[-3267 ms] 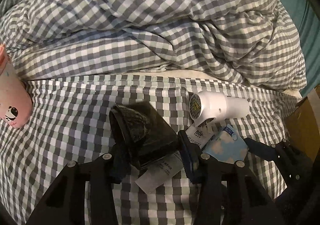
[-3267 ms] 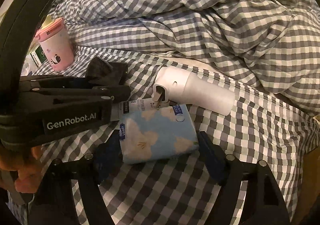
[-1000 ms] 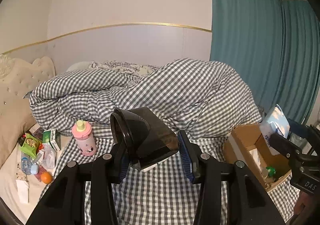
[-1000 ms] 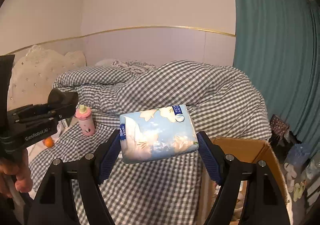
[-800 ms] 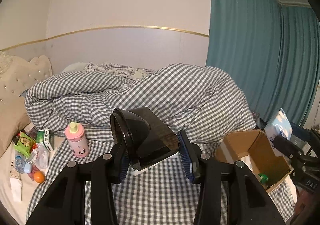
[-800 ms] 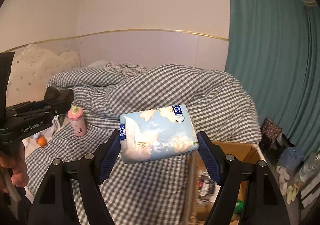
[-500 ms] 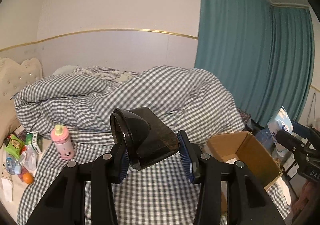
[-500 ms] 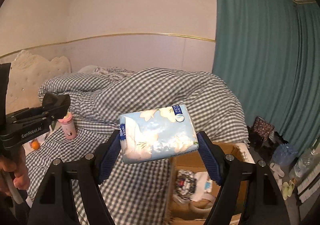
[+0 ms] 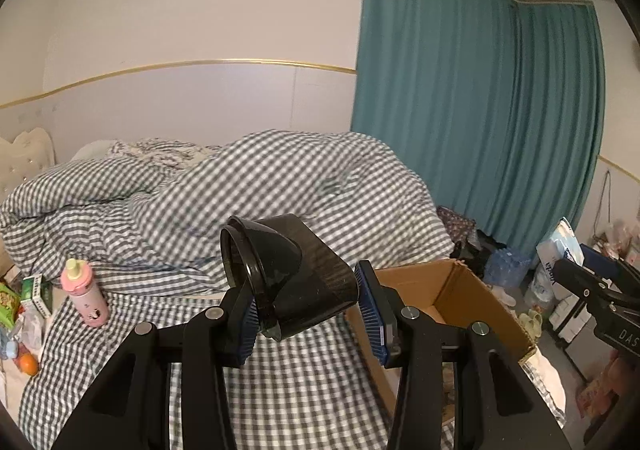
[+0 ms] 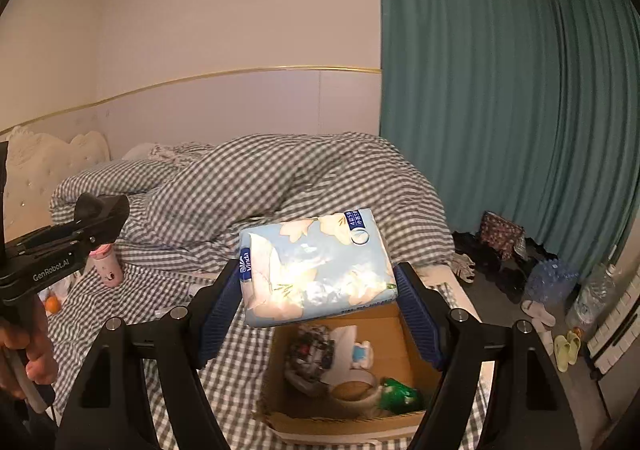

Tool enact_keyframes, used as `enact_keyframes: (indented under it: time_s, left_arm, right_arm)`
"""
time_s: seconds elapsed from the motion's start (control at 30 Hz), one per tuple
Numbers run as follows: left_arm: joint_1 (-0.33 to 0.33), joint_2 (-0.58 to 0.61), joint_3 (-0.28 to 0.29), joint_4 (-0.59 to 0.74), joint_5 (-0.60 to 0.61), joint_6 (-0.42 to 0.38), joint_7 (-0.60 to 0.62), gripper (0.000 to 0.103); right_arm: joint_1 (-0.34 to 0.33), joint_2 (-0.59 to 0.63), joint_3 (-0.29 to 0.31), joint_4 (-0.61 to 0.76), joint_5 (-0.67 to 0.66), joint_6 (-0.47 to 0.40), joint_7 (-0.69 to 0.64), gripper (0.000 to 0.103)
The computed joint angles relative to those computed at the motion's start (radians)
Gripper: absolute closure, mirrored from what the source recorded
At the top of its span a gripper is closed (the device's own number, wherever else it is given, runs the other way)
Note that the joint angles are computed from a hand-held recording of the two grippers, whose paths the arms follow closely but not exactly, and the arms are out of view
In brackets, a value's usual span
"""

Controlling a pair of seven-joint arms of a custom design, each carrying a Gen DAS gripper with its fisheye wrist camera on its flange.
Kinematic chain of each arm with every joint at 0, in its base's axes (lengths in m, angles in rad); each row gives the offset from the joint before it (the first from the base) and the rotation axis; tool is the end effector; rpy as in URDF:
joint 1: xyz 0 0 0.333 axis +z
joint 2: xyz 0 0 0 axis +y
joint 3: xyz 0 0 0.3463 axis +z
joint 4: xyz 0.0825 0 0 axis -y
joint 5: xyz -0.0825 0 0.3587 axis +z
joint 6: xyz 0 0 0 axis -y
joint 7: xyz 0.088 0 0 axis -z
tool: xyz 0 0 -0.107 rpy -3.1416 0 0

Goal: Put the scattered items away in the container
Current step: 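Carry the black attachment and tissue pack with both tools over the cardboard box, then open the right tool to drop the tissue pack while the left tool lowers the attachment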

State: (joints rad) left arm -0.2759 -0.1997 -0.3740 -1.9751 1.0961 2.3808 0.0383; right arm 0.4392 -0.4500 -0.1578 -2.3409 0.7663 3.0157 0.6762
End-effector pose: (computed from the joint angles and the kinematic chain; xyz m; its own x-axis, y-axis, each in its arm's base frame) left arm 0.4065 -0.3229 0.6569 0.1881 -0.9778 0.0924 -0.3971 -0.1617 -0.9034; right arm 0.4228 0.0527 0.6535 0.4164 -0.9090 0.0181 -0.3528 -0.1799 -0.9182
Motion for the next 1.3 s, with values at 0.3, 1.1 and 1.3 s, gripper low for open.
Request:
enact_keyframes:
  time_s: [0.3, 1.1, 1.3]
  left_arm:
    - [-0.062, 0.140, 0.007, 0.133, 0.023, 0.012, 0.033, 0.058]
    - [-0.207, 0.418, 0.114, 0.354, -0.261, 0.060, 0.381, 0.058]
    - [-0.236, 0.493, 0.127, 0.408, -0.363, 0.034, 0.500, 0.058]
  right_arm:
    - [-0.053, 0.008, -0.070, 0.003, 0.012, -0.031, -0.035, 0.028]
    - [-0.285, 0.155, -0.007, 0.091, -0.003, -0.252, -0.067, 0.028]
    - [-0.332, 0.201, 0.036, 0.085, -0.080, -0.284, -0.022, 0.028]
